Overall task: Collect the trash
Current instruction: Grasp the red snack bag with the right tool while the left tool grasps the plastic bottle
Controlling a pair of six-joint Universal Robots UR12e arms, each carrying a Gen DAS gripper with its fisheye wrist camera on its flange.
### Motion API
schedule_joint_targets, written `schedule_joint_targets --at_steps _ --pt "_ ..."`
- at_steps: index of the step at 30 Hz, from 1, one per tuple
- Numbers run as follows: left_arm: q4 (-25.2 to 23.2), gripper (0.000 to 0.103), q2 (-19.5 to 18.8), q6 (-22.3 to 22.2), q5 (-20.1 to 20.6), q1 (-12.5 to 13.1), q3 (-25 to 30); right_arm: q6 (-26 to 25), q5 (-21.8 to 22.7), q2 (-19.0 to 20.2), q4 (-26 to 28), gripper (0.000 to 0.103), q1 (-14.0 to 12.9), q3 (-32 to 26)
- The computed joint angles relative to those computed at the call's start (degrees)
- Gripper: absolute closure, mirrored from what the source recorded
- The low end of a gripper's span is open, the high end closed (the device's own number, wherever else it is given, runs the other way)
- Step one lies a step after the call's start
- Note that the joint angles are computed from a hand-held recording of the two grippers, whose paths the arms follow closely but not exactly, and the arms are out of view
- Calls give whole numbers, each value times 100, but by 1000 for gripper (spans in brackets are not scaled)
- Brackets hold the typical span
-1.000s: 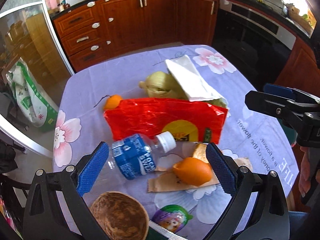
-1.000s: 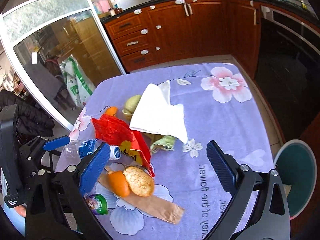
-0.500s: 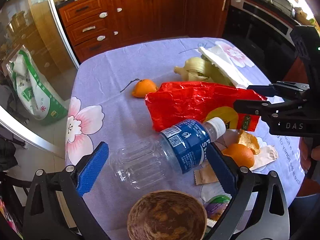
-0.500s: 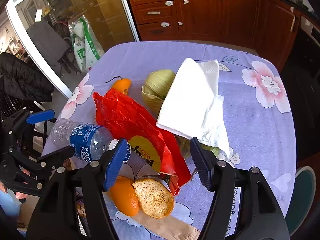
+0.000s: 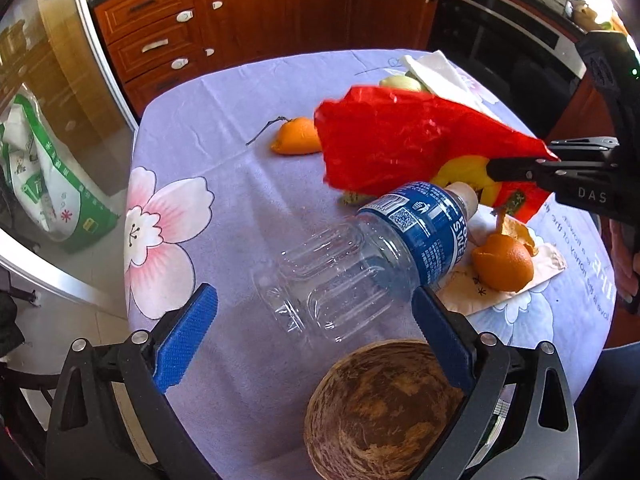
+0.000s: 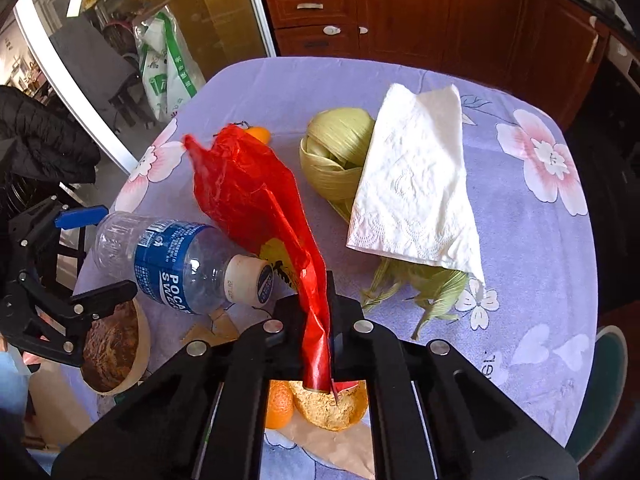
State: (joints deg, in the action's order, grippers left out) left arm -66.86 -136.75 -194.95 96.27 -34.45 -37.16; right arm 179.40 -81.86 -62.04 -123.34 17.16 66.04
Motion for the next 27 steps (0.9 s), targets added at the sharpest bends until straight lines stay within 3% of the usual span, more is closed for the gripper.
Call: schedule_joint_targets --at_steps 7,16,27 --pt "-49 5 -91 416 -354 41 85 156 -43 -122 -225 99 32 16" --pt "167 6 -155 572 -677 -36 229 410 -262 -323 -471 99 3 254" --pt "-283 9 -477 797 -812 -241 928 648 -302 -633 -653 99 -122 714"
